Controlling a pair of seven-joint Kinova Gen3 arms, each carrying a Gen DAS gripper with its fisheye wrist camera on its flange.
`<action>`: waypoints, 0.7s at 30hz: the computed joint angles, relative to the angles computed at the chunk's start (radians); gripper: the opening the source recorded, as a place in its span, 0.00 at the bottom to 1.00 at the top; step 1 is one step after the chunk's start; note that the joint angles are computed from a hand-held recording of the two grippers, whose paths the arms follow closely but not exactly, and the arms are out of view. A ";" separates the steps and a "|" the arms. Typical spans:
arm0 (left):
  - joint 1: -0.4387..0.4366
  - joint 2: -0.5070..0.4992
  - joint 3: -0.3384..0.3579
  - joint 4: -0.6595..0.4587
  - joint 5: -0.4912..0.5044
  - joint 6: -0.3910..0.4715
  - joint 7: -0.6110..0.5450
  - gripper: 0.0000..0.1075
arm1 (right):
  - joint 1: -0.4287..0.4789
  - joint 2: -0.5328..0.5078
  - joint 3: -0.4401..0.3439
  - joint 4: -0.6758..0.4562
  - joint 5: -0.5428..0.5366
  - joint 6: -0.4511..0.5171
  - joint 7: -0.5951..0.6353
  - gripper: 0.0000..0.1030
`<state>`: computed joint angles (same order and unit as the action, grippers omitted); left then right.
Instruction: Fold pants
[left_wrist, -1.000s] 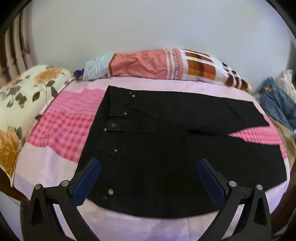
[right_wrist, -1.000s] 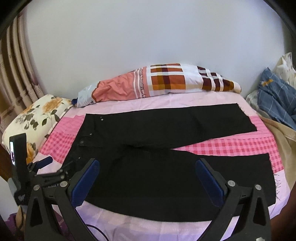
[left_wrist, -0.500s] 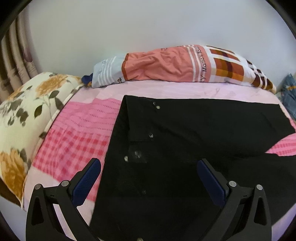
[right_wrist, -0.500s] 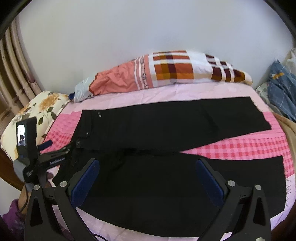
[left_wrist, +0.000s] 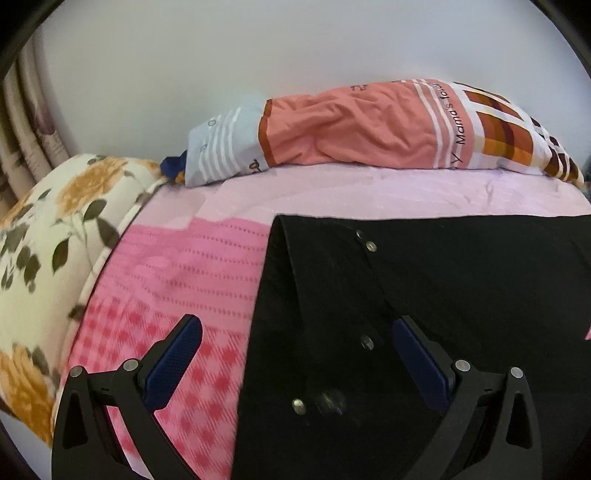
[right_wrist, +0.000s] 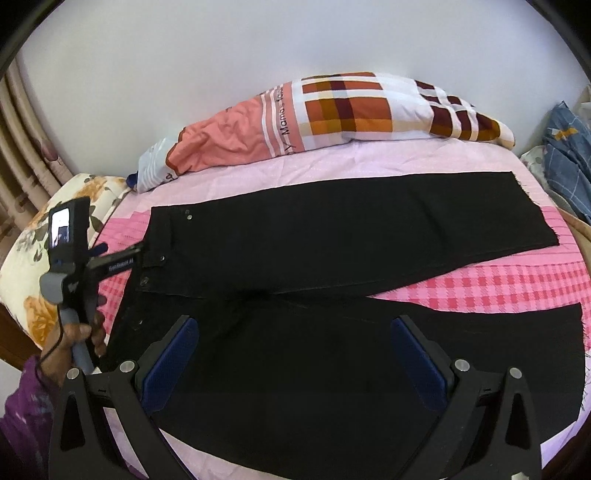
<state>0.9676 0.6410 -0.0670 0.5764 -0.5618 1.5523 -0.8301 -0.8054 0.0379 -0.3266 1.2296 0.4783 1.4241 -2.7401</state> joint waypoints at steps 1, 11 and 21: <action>-0.012 -0.002 0.003 0.006 0.003 -0.010 -0.014 0.94 | 0.003 0.005 0.003 -0.002 -0.008 -0.006 0.005 1.00; -0.239 -0.004 0.078 0.026 0.171 -0.127 -0.278 0.92 | 0.037 0.016 0.034 0.029 -0.086 -0.059 0.021 1.00; -0.373 0.007 0.118 0.074 0.355 -0.269 -0.426 0.92 | 0.070 0.032 0.050 0.047 -0.146 -0.078 0.038 1.00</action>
